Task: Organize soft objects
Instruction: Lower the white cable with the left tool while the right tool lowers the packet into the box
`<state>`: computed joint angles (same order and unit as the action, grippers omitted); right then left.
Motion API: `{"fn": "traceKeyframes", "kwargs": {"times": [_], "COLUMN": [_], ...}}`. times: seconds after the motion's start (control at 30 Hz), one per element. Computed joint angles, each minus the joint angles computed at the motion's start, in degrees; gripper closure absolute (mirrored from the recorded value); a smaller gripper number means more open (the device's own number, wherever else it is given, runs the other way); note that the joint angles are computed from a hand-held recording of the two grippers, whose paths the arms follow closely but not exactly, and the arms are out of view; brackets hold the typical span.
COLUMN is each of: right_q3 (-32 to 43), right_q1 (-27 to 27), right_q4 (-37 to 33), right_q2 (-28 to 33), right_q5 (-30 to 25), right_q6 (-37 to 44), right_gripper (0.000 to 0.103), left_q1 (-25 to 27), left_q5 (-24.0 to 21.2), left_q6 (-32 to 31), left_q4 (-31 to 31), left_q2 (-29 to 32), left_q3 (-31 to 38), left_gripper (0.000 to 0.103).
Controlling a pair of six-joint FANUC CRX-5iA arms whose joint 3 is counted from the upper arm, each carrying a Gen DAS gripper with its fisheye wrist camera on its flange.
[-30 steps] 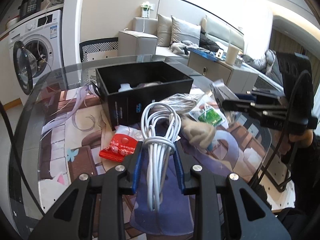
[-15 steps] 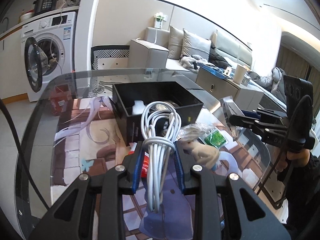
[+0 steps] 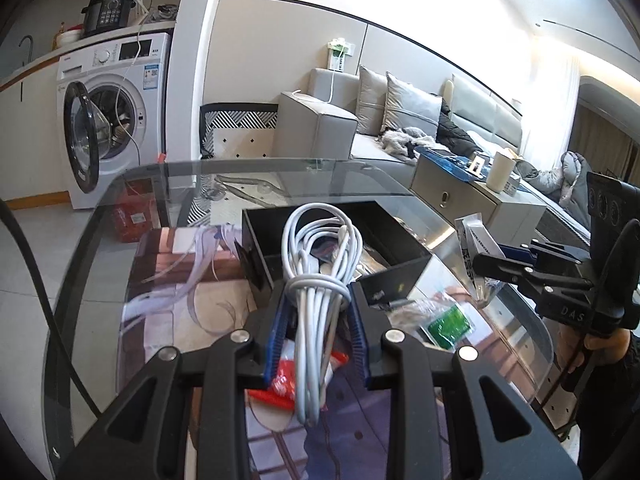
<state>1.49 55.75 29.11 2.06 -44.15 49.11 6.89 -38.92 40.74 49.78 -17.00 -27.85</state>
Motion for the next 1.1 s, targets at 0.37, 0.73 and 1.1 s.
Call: {"fn": "traceKeyframes", "kwargs": {"times": [0.37,0.73,1.1], "right_q3": [5.4,10.0,13.2], "right_q1": [-2.3,-3.8,-4.9], "right_q4": [-2.6,-4.9,-6.6], "right_q2": [4.1,7.6,11.1], "right_q5": [0.1,-0.4,0.7], "right_q6": [2.7,5.4,7.0], "right_gripper": [0.079,0.079,0.079], "left_q1": [-1.9,-3.6,-5.0], "left_q5": [2.8,3.4,2.7], "left_q6": [3.1,6.7,9.7], "left_q4": [-3.2,-7.4,-11.4], "left_q2": [4.8,9.3,13.6], "left_q3": [5.1,9.7,13.9], "left_gripper": [0.076,0.076,0.076]}}
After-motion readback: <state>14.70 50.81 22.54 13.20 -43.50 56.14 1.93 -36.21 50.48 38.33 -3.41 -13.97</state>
